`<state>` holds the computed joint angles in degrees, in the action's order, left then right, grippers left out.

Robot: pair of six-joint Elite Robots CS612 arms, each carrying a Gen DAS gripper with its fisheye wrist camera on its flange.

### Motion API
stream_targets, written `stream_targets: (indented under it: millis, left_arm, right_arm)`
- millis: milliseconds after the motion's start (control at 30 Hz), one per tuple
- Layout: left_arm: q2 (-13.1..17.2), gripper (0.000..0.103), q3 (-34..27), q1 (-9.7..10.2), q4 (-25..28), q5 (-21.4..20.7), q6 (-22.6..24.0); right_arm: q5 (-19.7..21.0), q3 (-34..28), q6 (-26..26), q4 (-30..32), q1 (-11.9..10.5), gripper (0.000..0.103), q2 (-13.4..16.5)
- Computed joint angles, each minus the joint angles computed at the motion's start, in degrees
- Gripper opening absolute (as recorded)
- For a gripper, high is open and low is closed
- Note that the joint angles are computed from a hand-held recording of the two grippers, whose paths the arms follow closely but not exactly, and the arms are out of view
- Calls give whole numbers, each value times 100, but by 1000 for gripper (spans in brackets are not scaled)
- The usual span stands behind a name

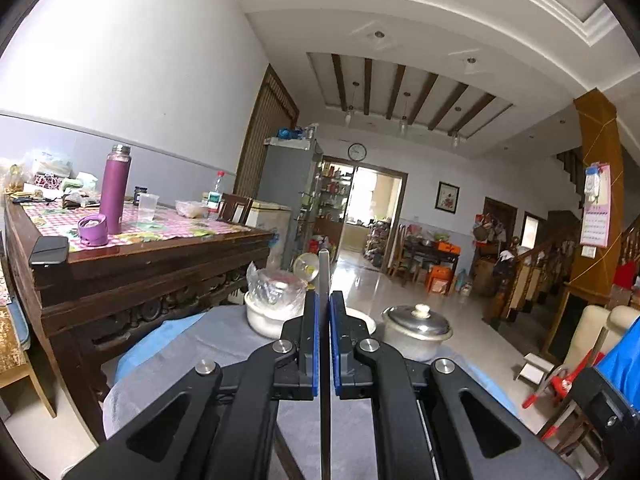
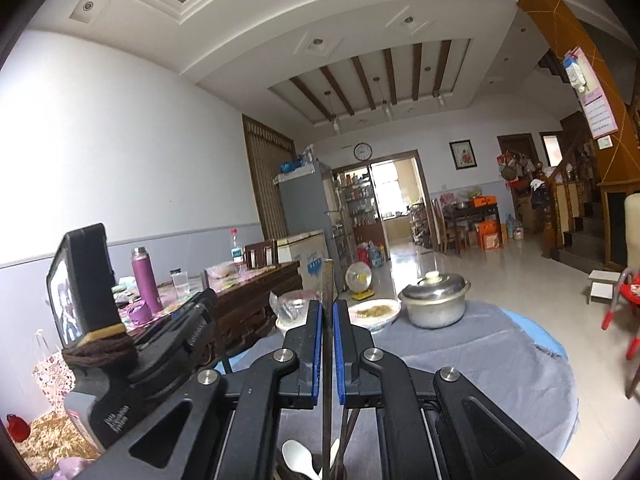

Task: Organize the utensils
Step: 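Lift both chopsticks upright and carry them toward the holder cup, then lower both chopsticks into the dark holder cup and open both grippers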

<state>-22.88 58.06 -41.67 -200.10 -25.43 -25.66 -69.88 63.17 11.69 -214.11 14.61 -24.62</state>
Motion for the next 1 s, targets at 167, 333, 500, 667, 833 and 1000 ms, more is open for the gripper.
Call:
stream_targets:
  millis: [167,333,500,667,833,1000]
  left_arm:
    - [-6,5,51,-25,180,-14,-91]
    - [-12,5,92,-83,42,19,136]
    - [-66,5,198,-111,165,16,29]
    - [-103,5,269,-114,239,-5,-56]
    - [-138,5,328,-97,396,-62,-189]
    - [-188,5,418,-86,583,-107,-424]
  right_arm:
    - [75,26,-89,101,1,6,0]
    - [108,45,-129,233,-4,6,1]
    - [125,71,-191,323,-6,6,0]
    - [123,125,-184,378,-6,6,-32]
    - [158,104,-167,476,-9,6,-28]
    - [221,125,-147,560,-8,6,-38]
